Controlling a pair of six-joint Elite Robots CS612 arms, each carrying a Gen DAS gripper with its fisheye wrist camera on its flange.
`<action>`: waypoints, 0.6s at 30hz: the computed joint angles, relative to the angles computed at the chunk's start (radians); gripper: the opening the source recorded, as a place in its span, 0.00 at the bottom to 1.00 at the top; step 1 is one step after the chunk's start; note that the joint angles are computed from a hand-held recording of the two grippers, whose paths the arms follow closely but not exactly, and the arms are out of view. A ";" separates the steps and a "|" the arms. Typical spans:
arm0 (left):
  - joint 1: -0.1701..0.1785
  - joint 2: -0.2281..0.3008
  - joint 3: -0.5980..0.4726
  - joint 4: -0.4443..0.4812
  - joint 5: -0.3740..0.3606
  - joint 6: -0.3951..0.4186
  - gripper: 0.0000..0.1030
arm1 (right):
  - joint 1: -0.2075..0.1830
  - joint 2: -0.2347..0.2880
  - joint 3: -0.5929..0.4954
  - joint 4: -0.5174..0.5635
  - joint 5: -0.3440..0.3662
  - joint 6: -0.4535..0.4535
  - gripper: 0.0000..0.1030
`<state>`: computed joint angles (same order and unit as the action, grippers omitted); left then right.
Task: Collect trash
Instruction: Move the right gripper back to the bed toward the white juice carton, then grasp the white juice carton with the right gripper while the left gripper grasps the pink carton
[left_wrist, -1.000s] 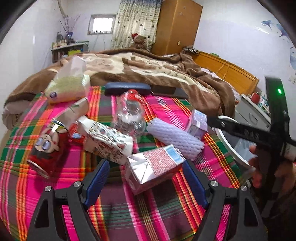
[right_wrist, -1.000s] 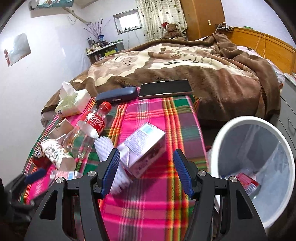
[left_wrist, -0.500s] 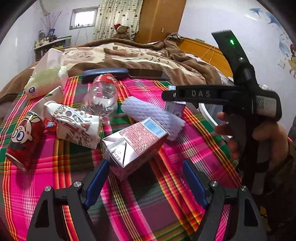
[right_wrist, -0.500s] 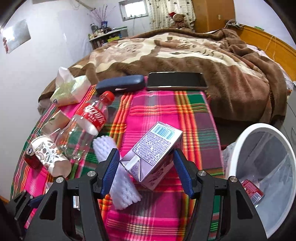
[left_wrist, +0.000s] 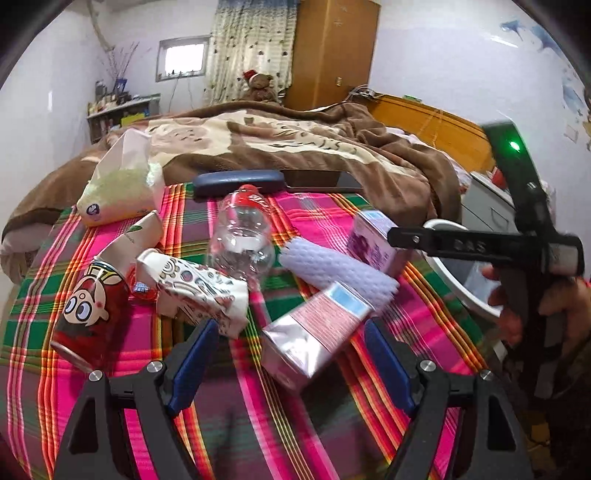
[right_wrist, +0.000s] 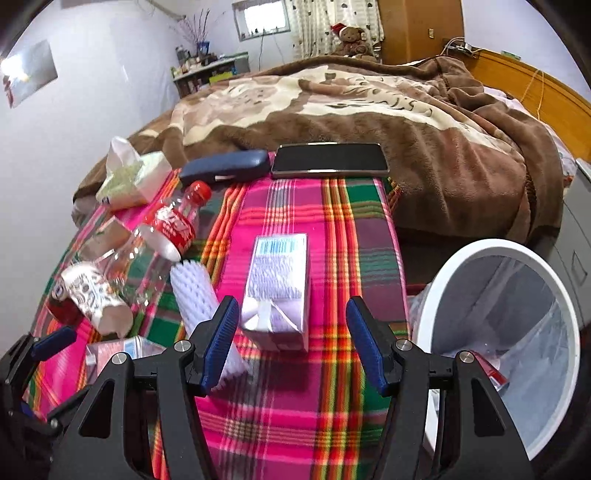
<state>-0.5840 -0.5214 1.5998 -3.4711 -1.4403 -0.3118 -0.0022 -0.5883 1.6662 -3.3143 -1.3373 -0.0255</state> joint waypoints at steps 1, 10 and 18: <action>0.007 0.005 -0.009 -0.001 -0.026 -0.005 0.78 | 0.000 0.005 -0.006 0.001 0.012 -0.003 0.60; 0.002 0.025 -0.047 0.070 -0.110 0.043 0.78 | -0.001 0.018 -0.010 -0.003 -0.023 -0.020 0.54; -0.014 0.019 -0.036 0.090 -0.153 0.098 0.78 | -0.014 0.010 0.019 -0.022 0.007 -0.079 0.41</action>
